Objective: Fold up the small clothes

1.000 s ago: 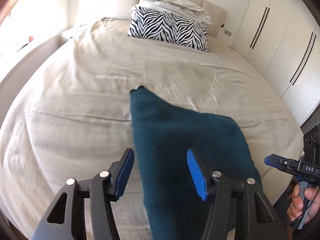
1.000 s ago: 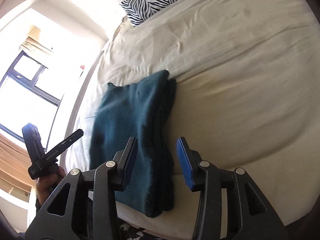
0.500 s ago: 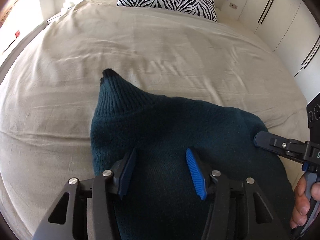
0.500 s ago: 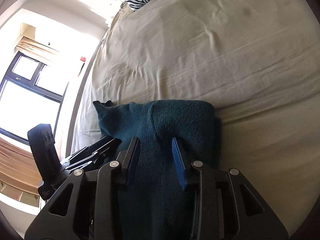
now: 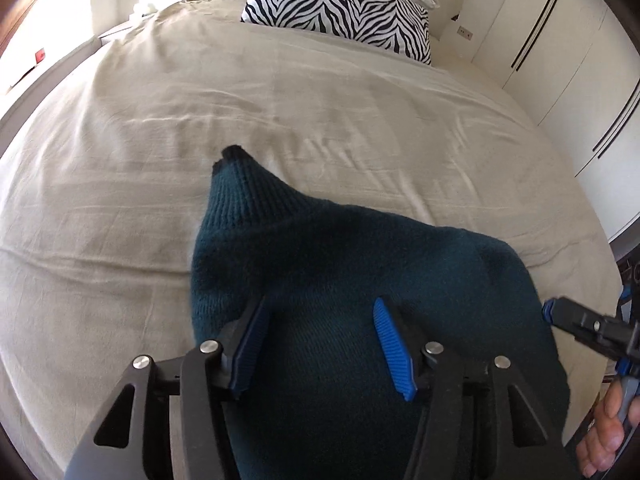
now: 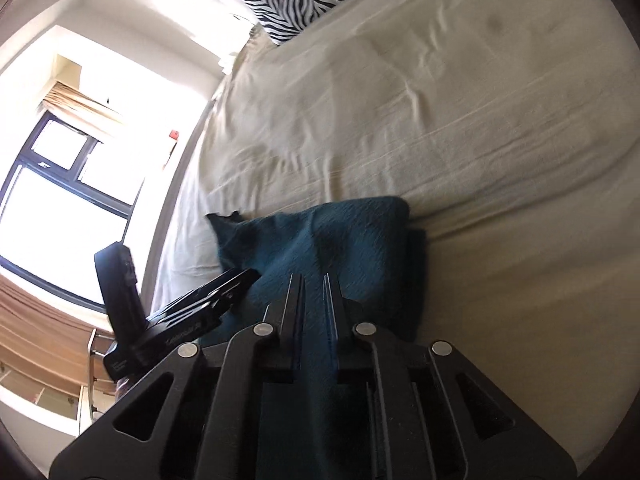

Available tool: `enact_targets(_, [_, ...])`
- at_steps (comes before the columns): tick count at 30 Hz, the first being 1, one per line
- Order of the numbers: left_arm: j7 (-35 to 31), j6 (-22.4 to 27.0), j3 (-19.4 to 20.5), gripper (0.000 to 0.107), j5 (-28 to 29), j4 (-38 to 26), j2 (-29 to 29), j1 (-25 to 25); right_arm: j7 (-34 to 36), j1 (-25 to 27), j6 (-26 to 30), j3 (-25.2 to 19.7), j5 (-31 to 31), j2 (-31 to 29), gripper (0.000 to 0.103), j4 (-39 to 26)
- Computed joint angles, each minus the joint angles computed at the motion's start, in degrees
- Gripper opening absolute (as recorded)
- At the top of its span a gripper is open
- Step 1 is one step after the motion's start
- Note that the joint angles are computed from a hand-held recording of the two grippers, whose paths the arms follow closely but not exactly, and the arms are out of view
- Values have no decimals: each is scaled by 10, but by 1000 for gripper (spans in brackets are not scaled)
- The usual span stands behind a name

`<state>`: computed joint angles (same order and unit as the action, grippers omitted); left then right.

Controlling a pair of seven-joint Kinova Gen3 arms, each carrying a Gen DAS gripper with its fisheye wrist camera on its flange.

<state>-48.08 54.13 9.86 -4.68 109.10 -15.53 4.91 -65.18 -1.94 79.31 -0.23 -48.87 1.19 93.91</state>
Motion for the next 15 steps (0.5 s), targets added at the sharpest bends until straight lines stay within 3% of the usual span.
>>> enact_targets(4, [64, 33, 61, 59, -32, -7, -56, -3, 36, -4, 21, 4, 10, -51, 10, 52])
enact_targets(6, [88, 47, 94, 62, -42, -4, -57, -4, 46, -12, 4, -3, 32, -52, 10, 80])
enact_targets(8, [111, 42, 127, 62, -70, 12, -45, -5, 65, -7, 5, 18, 17, -43, 9, 110])
enact_targets(11, [136, 33, 140, 64, -98, 21, -41, 1, 96, 6, 4, 28, -8, -42, 8, 130])
enact_targets(15, [158, 48, 146, 64, -123, 12, -38, 14, 84, 5, -3, 29, 25, -90, 10, 123])
